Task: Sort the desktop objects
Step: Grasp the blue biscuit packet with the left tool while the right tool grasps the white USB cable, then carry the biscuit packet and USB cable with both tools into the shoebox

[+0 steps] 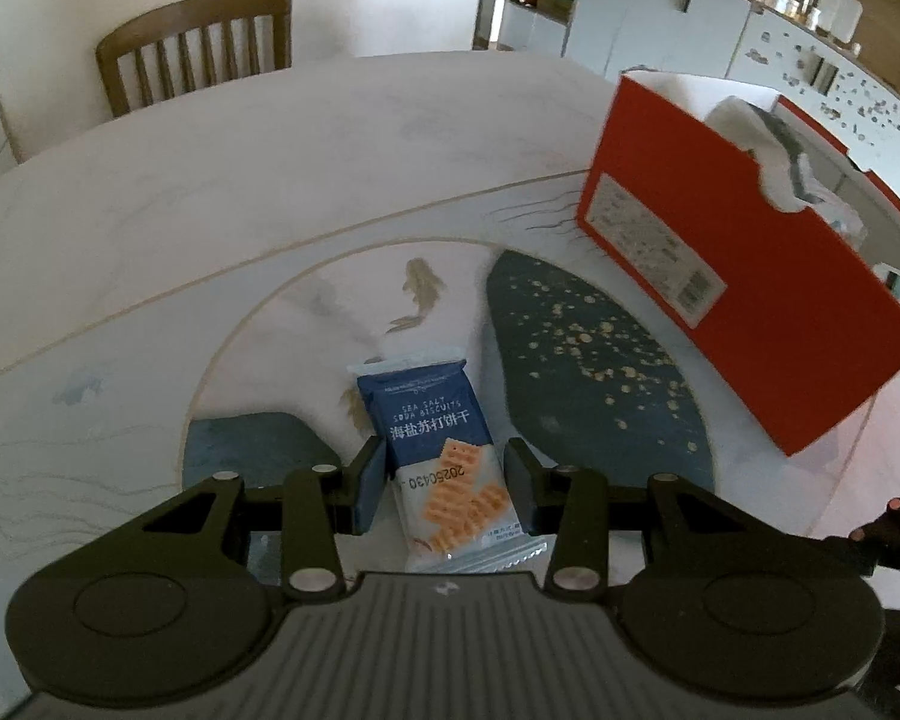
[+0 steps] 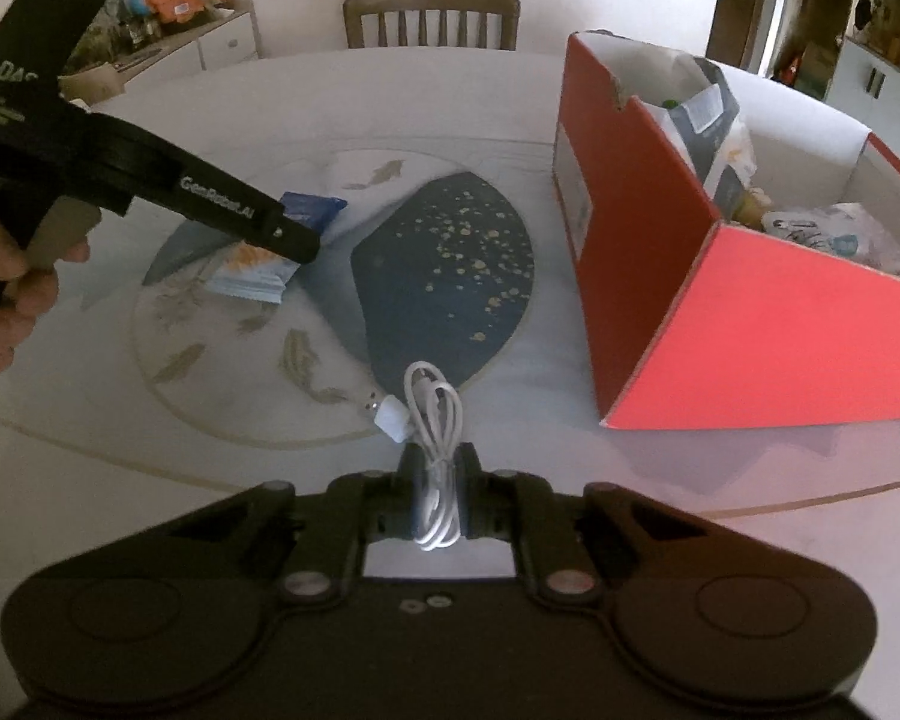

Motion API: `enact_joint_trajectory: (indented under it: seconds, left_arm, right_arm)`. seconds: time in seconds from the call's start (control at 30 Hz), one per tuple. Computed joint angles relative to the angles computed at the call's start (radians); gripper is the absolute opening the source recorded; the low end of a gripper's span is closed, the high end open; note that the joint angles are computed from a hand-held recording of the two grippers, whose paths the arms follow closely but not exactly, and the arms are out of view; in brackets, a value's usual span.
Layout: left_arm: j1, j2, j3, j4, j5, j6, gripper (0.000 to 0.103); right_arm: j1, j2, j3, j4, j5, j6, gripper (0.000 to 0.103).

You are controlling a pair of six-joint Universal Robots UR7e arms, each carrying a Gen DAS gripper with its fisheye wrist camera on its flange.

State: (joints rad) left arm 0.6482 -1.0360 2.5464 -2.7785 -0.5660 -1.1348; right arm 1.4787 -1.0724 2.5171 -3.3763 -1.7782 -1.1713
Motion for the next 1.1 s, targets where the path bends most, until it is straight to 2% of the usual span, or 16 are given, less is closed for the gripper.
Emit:
enact_joint_trajectory:
  seconds: [0.3,0.5,0.77,1.1]
  left_arm:
    - [-0.060,0.018,-0.008,-0.014,-0.046,0.018,0.036]
    - [-0.096,0.028,0.011,-0.032,-0.078,-0.015,0.035]
    - [-0.172,-0.010,0.044,-0.005,-0.116,-0.104,0.035]
    - [-0.259,-0.048,0.010,0.057,-0.112,-0.119,0.035]
  right_arm:
    - [-0.005,-0.093,0.009,0.071,0.020,0.028,0.009]
    - [-0.026,-0.154,0.015,0.128,0.021,0.049,0.010]
    - [-0.031,-0.271,0.011,0.234,0.047,0.089,0.010]
    - [-0.026,-0.406,-0.019,0.344,0.089,0.113,0.010]
